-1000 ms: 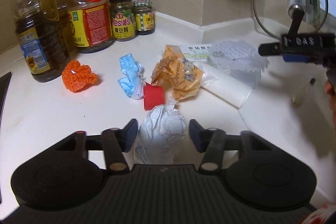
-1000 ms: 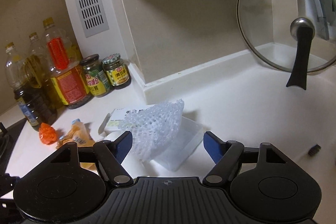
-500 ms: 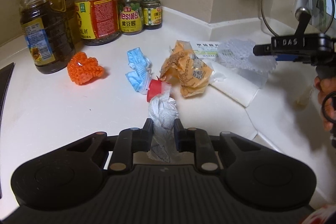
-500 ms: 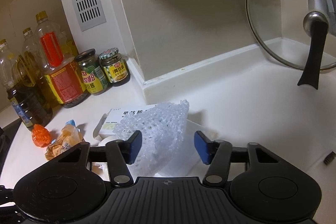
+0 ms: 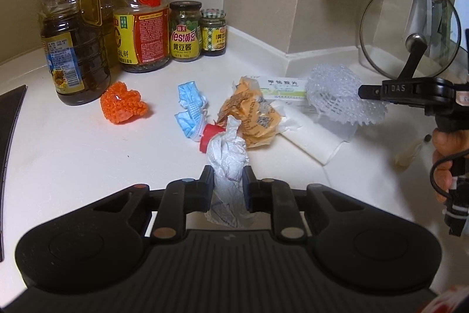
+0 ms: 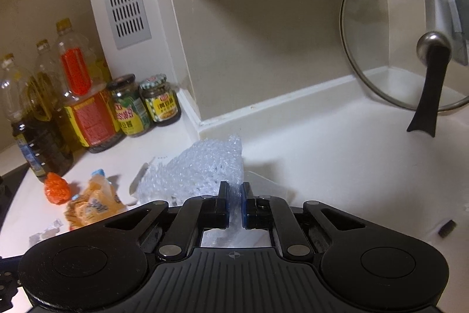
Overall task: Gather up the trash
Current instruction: 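Carry tissue and bubble-wrap net down into the bin and open both grippers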
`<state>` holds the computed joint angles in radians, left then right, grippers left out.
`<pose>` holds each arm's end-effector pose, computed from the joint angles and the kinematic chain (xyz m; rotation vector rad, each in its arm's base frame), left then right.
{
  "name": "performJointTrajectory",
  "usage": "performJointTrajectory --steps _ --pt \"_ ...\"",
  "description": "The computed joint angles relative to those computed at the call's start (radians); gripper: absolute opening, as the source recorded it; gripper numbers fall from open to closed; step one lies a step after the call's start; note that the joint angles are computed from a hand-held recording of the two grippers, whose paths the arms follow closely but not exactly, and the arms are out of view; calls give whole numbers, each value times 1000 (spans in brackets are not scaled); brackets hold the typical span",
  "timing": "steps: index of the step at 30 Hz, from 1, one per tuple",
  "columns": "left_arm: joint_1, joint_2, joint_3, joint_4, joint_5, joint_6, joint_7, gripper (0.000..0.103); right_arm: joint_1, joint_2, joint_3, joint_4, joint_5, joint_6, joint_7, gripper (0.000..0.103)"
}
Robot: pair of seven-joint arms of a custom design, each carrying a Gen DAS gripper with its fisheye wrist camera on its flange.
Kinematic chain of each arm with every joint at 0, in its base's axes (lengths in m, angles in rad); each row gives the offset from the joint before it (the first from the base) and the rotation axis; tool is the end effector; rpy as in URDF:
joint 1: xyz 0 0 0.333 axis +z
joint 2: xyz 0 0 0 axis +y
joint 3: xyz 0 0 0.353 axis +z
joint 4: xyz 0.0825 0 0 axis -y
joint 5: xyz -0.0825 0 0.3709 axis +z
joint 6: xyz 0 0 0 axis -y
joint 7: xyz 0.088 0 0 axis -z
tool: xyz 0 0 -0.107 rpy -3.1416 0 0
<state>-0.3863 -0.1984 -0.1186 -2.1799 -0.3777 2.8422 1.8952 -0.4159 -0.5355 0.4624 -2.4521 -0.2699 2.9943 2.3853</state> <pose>0.4633 -0.2401 0.6161 -1.2775 2.2210 -1.1010 0.4185 0.0828 0.6233 -1.1765 1.8729 -0.8844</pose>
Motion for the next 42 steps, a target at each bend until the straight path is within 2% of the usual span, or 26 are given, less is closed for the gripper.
performJointTrajectory --steps 5,9,12,17,21,23,27,30,34,42 --pt "-26 -51 10 -41 -28 -2 10 18 86 -103 -49 -52 41 -26 -33 7" --pt "-58 -104 27 -94 -45 -6 17 18 182 -188 -84 -99 90 -75 -90 7" --pt "-86 -144 46 -138 -56 -15 17 18 237 -249 -80 -129 120 -125 -118 7" --pt "-137 -214 93 -210 -71 -41 48 18 309 -347 -39 -161 162 -246 -103 8" --pt "-180 -267 147 -251 -99 -103 129 18 357 -397 17 -166 163 -372 -63 8" --pt "-186 -290 163 -270 -111 -145 171 18 384 -402 41 -161 167 -429 -29 8" --pt "-177 -317 168 -325 -124 -180 235 18 435 -364 78 -161 160 -498 33 8" --pt "-167 -311 171 -359 -147 -204 265 19 473 -323 91 -175 139 -509 72 8" --pt "-151 -284 155 -398 -173 -195 293 19 513 -258 95 -210 101 -479 119 8" --pt "-124 -197 115 -436 -218 -145 317 21 566 -181 55 -292 29 -413 187 8"
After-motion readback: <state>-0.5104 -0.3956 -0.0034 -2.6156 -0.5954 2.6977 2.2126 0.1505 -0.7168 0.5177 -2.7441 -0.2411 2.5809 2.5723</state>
